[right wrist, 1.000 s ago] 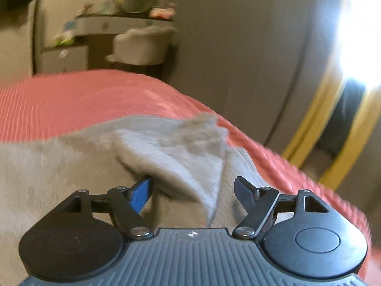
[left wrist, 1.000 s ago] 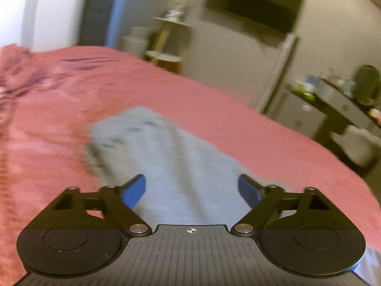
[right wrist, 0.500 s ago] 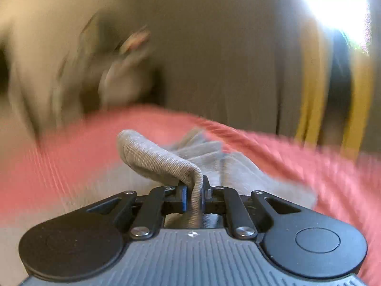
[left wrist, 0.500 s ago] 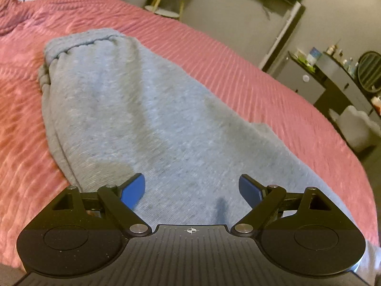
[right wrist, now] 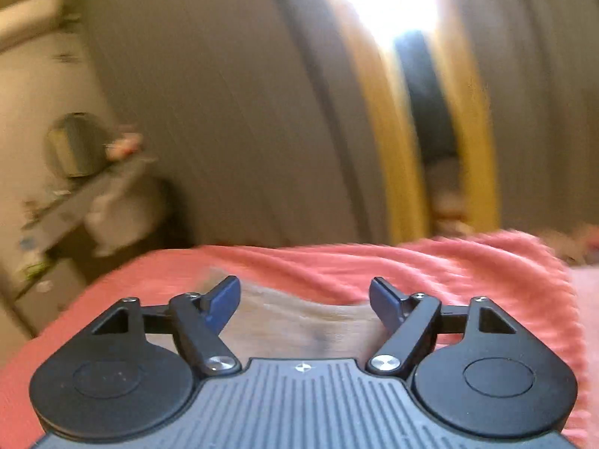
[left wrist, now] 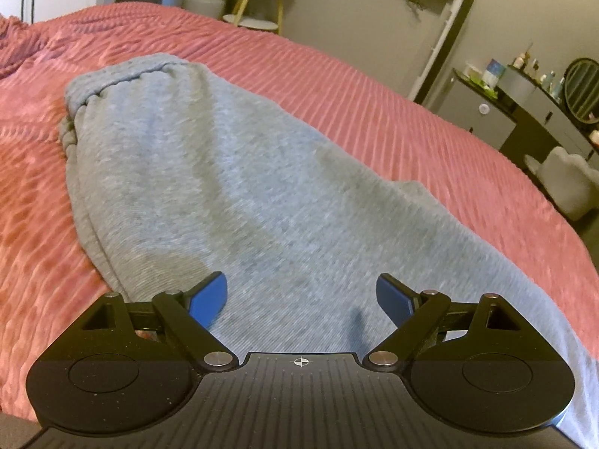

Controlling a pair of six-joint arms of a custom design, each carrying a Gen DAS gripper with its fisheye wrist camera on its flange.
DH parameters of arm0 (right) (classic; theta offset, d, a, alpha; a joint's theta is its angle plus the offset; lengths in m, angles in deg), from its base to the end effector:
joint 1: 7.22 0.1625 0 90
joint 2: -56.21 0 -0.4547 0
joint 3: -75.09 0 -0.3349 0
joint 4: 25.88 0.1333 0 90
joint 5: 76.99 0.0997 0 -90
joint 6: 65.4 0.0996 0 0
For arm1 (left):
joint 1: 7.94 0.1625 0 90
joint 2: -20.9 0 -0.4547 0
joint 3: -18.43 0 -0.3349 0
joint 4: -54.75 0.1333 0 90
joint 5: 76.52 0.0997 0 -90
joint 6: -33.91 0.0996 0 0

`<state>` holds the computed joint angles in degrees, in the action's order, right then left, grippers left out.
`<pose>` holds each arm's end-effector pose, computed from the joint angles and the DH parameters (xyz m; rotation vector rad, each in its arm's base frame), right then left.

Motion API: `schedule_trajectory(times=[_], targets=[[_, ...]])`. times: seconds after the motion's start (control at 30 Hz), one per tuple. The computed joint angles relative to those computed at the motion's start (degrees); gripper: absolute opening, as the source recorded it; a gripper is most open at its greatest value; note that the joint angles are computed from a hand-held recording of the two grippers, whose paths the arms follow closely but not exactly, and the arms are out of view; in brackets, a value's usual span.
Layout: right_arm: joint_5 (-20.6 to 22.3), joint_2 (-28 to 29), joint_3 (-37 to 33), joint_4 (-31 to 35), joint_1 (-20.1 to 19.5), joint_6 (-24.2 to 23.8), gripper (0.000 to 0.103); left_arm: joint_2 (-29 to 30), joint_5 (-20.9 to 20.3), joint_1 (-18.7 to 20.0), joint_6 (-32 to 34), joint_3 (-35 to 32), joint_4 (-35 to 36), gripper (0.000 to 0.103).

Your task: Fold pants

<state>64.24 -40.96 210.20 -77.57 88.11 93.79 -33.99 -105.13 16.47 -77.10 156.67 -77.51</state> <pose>0.0825 -0.2852 0.3257 -0.5295 -1.5962 1.7193 -0.2221 -0.3432 0.1003 -0.3835 2.1384 -1.2348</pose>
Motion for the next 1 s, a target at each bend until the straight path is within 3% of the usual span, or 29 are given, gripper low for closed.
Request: schedule_trajectory(times=[0.1, 0.13, 0.17, 0.23, 0.27, 0.33, 0.4, 0.47, 0.5, 0.6, 0.73, 0.77, 0.87, 0.93, 1.0], targets=[[-12.5, 2.0, -3.2, 16.0, -2.2, 6.6, 0.066, 0.6, -0.9, -0.6, 0.0, -1.3, 2.6, 0.092], [-15.7, 3.5, -5.1, 22.0, -3.5, 10.1, 0.052, 0.8, -1.3, -0.9, 0.9, -1.5, 2.3, 0.092], [-17.2, 5.6, -7.5, 28.0, -4.4, 13.5, 0.041, 1.1, -1.5, -1.3, 1.9, -1.4, 1.4, 0.093], [-16.4, 11.2, -13.0, 39.6, -5.6, 17.9, 0.037, 2.0, -1.2, -2.2, 4.9, -0.3, -2.8, 0.094], [-15.1, 12.8, -14.9, 42.8, -5.5, 18.0, 0.034, 2.4, -1.0, -2.4, 6.1, 0.1, -4.6, 0.095], [-11.5, 14.1, -15.9, 42.0, -3.8, 13.6, 0.040, 3.1, -0.9, -2.3, 9.4, 0.5, -7.4, 0.095], [-12.2, 14.6, -16.5, 42.6, -4.1, 11.5, 0.055, 3.1, -1.4, -1.7, 9.9, 0.4, -8.1, 0.095], [-11.5, 15.7, -17.2, 42.9, -3.2, 8.4, 0.082, 2.7, -1.9, -0.8, 8.4, 0.3, -7.6, 0.095], [-10.8, 17.0, -18.2, 43.7, -2.8, 6.6, 0.087, 2.4, -2.1, -0.5, 6.7, 0.1, -6.3, 0.095], [-3.7, 21.2, -20.3, 43.5, 0.4, 2.0, 0.086, 1.7, -1.7, -0.5, 3.7, 0.7, -5.3, 0.095], [4.8, 24.5, -23.2, 44.2, 5.1, 4.1, 0.086, 1.5, -0.6, -0.9, -2.2, 0.1, 0.0, 0.095], [4.7, 25.2, -23.5, 42.7, 6.6, 2.4, 0.086, 1.5, -0.4, -1.0, -3.7, -0.3, 1.9, 0.095], [-2.8, 28.5, -25.3, 42.1, 11.0, -4.6, 0.086, 0.8, 0.4, -1.6, -10.5, -1.5, 9.4, 0.095], [-8.2, 32.5, -28.5, 46.5, 12.9, -4.5, 0.086, -0.2, 0.6, -2.3, -19.0, -2.9, 18.5, 0.095], [-9.6, 38.4, -33.1, 49.3, 15.2, -5.0, 0.086, -0.9, 0.4, -2.9, -26.3, -3.8, 25.1, 0.095]])
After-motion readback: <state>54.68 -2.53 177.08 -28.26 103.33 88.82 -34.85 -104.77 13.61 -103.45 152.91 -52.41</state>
